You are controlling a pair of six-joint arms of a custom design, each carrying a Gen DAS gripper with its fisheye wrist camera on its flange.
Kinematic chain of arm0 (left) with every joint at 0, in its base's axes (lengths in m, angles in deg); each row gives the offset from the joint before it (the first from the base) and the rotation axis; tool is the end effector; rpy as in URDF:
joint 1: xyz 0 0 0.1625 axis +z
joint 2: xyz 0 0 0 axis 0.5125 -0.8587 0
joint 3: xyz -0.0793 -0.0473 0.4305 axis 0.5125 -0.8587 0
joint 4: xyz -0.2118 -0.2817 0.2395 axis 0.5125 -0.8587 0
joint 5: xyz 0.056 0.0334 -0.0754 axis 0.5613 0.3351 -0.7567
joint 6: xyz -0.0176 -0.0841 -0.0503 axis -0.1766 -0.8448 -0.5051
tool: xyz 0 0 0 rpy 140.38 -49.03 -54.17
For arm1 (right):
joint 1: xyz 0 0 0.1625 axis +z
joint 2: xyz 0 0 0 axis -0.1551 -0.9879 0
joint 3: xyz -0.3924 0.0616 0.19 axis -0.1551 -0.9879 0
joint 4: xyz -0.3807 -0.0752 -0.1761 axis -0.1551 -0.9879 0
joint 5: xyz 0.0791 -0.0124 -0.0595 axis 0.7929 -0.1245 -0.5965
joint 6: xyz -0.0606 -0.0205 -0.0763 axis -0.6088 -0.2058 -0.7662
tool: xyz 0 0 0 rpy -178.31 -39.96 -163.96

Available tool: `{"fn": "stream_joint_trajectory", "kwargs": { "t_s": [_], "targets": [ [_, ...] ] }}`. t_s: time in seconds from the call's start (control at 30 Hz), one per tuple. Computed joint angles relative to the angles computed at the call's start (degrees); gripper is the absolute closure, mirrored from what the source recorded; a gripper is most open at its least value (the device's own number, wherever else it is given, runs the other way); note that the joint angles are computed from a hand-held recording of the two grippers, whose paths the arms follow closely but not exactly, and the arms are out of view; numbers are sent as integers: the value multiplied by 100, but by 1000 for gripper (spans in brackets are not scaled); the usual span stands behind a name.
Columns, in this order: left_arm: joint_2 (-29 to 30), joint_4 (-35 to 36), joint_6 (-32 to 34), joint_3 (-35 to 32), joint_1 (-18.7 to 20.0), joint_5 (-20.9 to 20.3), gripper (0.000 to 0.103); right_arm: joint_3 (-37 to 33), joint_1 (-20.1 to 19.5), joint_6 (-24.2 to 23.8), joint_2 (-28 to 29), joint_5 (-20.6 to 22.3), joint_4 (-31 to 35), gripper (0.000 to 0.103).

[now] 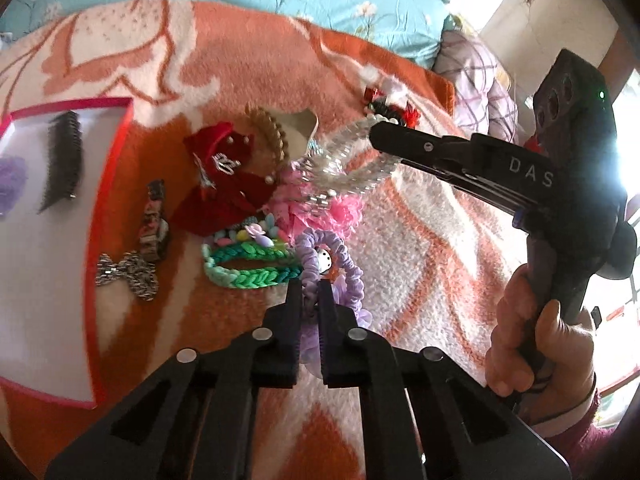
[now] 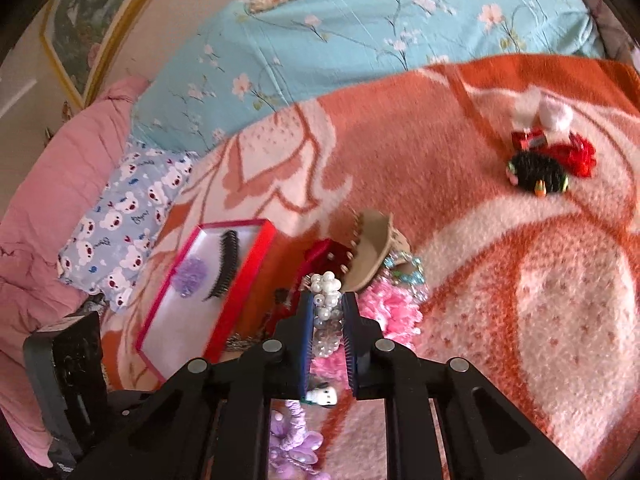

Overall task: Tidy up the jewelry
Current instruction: 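Carry the scrunchie and pearl bracelet into the white box and release both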

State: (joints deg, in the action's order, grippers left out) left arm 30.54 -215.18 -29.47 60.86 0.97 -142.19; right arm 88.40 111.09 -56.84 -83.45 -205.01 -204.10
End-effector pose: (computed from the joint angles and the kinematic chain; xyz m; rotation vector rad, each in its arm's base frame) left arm -0.4551 -0.4358 0.0433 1.5732 2.6752 0.1894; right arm 0.1325 -0.3002 0.4130 -0.4919 -2.2809 1.3749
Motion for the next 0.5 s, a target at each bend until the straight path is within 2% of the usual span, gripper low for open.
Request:
{"fn": "stream_joint_trajectory", "kwargs": {
  "t_s": [0.2, 0.5],
  "targets": [
    [-242, -171, -94, 38, 121, 175, 98, -162, 377, -30, 280, -182, -108, 90],
    [-514, -332, -285, 61, 416, 563, 99, -315, 517, -61, 687, -82, -208, 90]
  ]
}}
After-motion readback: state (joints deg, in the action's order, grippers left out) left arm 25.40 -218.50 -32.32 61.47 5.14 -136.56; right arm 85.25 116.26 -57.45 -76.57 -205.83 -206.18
